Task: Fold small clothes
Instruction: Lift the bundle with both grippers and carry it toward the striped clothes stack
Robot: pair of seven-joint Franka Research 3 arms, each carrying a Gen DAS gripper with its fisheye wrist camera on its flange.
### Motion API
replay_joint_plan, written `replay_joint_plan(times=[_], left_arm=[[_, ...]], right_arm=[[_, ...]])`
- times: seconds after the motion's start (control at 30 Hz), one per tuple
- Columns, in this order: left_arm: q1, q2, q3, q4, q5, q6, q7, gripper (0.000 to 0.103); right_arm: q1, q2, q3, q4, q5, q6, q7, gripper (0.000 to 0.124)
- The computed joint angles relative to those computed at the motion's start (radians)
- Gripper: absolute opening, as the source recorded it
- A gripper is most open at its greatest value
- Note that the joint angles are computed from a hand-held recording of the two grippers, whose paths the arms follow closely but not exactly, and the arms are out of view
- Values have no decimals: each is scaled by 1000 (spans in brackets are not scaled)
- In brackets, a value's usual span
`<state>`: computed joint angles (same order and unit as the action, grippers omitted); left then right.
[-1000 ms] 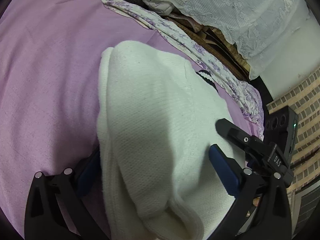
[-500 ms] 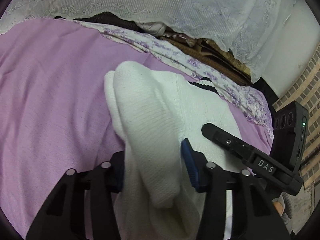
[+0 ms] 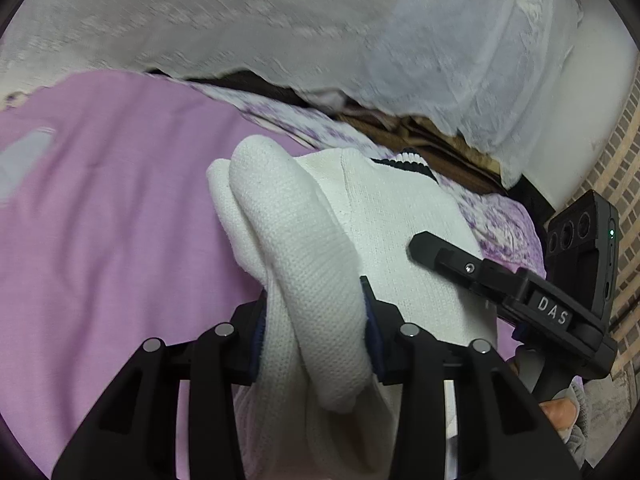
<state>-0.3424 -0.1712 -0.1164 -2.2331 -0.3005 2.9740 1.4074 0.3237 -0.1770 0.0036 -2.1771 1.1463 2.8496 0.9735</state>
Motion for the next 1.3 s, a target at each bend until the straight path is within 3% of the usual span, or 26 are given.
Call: replay_joint_plan(times=[0.2, 0.4, 0.63, 0.73, 0.87, 1.03, 1.07, 1.17, 1.27, 1.3], left_arm=[[216, -253, -77, -172, 316, -44, -282, 38], [297, -476, 5, -328, 418, -111, -379, 38], [422, -762, 35, -538, 517, -212, -465, 38], [446, -847, 49, -618, 539, -251, -484, 38], [437, -827, 98, -665, 519, -251, -481, 39], [474, -814, 53, -651, 530, -287, -518, 58], [476, -820, 45, -652, 532, -303, -531, 64], [465, -883, 55, -661, 531, -369, -541, 65], [473, -967, -7, -657, 574, -481, -567, 70], [474, -1017, -37, -662, 596, -535, -582, 77]], right_arm=[[65, 84, 55, 140, 95, -42, -73, 50], [114, 218, 143, 307, 103, -99, -74, 50], [169, 341, 231, 425, 1, -145, -52, 50], [201, 364, 247, 415, -101, -144, -11, 49], [243, 417, 220, 411, -352, -114, 197, 49], [227, 419, 234, 412, -427, -122, 276, 51], [233, 407, 232, 399, -458, -105, 292, 54], [246, 334, 229, 311, -514, -35, 345, 61], [254, 220, 238, 167, -528, 110, 334, 77], [260, 183, 237, 124, -552, 144, 354, 82]])
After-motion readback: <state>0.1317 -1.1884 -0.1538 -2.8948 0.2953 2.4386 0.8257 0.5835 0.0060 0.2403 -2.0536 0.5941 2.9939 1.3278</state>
